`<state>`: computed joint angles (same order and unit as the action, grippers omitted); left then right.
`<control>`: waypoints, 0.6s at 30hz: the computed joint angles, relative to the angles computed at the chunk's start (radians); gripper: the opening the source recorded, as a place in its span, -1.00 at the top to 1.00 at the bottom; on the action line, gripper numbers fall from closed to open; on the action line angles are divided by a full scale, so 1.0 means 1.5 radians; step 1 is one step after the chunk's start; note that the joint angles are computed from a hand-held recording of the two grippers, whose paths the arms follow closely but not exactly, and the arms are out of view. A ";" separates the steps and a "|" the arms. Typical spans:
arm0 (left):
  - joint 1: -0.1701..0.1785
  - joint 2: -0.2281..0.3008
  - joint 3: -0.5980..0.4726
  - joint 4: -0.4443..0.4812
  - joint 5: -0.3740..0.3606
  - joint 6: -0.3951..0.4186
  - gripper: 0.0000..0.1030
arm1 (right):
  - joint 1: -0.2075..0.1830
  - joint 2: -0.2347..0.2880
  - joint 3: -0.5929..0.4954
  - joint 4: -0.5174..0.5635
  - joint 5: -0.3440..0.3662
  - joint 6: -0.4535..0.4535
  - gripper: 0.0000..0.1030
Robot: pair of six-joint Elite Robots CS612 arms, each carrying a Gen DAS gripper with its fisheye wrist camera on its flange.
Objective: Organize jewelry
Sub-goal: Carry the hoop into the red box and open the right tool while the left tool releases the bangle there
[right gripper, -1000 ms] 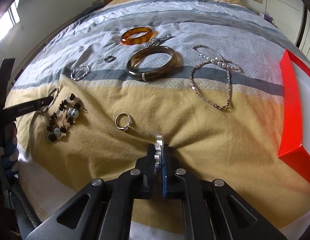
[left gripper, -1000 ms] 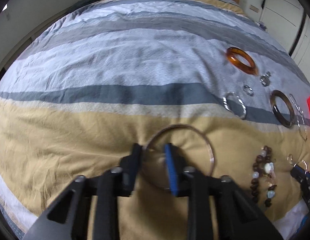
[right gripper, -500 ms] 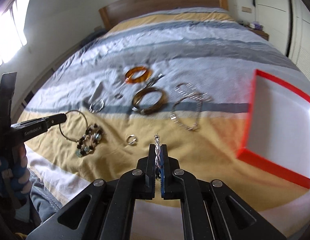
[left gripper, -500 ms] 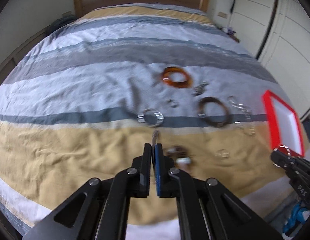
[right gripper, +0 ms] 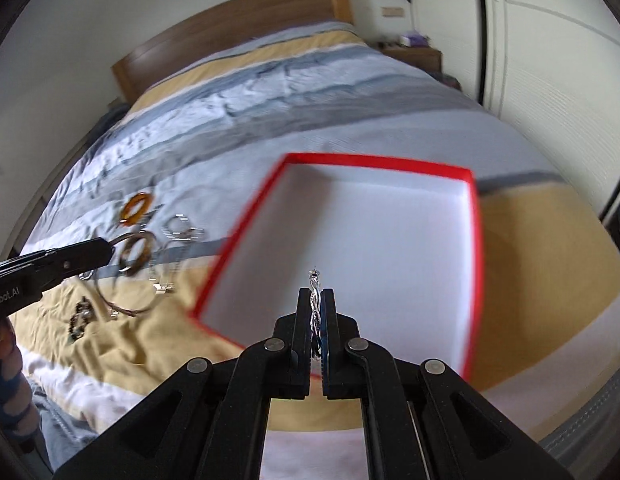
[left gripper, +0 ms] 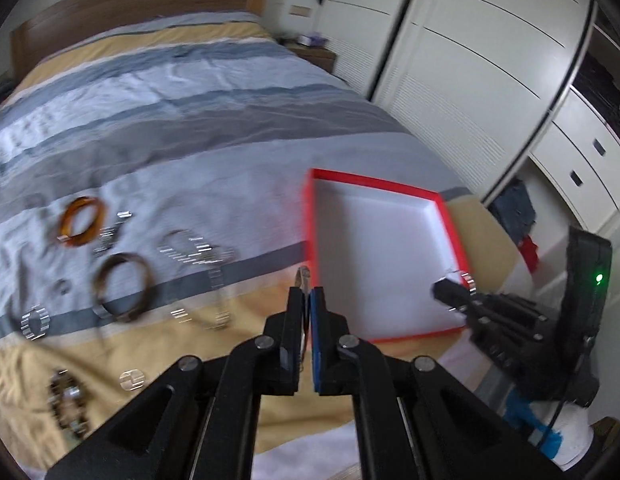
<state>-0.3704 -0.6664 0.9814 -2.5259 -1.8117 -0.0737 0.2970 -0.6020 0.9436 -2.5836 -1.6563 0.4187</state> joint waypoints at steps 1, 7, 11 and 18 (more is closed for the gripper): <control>-0.005 0.013 -0.020 0.011 -0.016 -0.001 0.94 | -0.004 0.000 0.003 -0.002 0.007 0.004 0.93; -0.023 0.080 -0.114 0.077 -0.036 -0.012 0.93 | -0.026 0.009 0.015 -0.007 0.055 0.027 0.93; -0.024 0.096 -0.125 0.114 -0.022 -0.006 0.93 | -0.029 0.017 0.009 0.014 0.051 0.018 0.93; -0.035 0.098 -0.115 0.132 -0.039 0.017 0.92 | -0.023 0.021 0.005 0.022 0.020 -0.008 0.91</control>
